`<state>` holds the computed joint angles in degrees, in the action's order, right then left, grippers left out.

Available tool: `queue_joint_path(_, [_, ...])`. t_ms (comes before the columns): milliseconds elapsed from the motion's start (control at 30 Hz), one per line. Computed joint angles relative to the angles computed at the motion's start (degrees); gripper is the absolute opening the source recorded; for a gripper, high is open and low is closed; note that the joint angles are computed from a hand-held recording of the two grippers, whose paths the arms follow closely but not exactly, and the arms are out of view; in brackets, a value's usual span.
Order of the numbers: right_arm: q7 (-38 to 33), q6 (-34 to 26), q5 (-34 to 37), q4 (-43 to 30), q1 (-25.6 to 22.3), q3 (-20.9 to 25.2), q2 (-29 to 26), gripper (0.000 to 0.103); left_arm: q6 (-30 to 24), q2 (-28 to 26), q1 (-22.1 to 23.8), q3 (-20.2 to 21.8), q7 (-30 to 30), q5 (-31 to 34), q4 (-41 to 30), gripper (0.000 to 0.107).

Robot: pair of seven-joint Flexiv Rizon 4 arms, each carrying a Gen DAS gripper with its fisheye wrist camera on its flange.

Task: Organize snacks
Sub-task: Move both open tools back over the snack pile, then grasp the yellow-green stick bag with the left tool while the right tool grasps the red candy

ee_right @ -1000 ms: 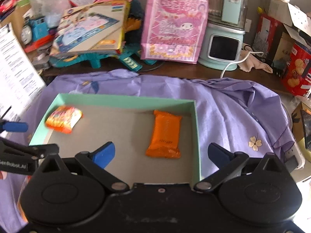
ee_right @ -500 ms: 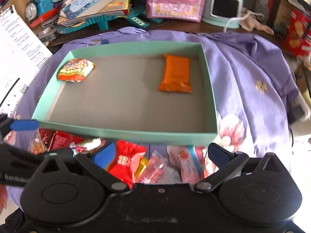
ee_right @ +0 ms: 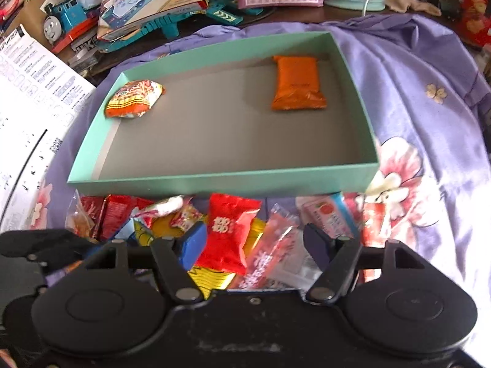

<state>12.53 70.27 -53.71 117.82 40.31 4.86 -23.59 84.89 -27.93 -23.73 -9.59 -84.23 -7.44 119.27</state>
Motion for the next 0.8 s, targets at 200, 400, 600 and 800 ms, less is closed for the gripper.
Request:
queue_joint_path(200, [-2.32,1.35,1.67,-1.52,-0.43,0.32,-2.18,0.040,1.55,-0.83,2.59,-1.61,-0.57,-1.81,0.23,0.018])
queue_joint_path(400, [-3.22,2.85,3.55,-3.97,0.93,-1.23,-4.83,0.041,1.58,-0.82,6.70,-5.38,1.24,-4.15,1.75,0.019])
queue_joint_path(600, [-4.16,0.05,4.20,-4.99,3.18,-2.28,-5.35,0.048,1.51,-0.46,5.80,-5.11,1.20,-4.47,2.65,0.028])
queue_joint_path(800, [-5.53,-1.85,2.97,-5.45,4.03,-2.48,-5.75,0.039,3.01,-0.94,5.57,-4.56,-0.87,-4.97,3.85,0.048])
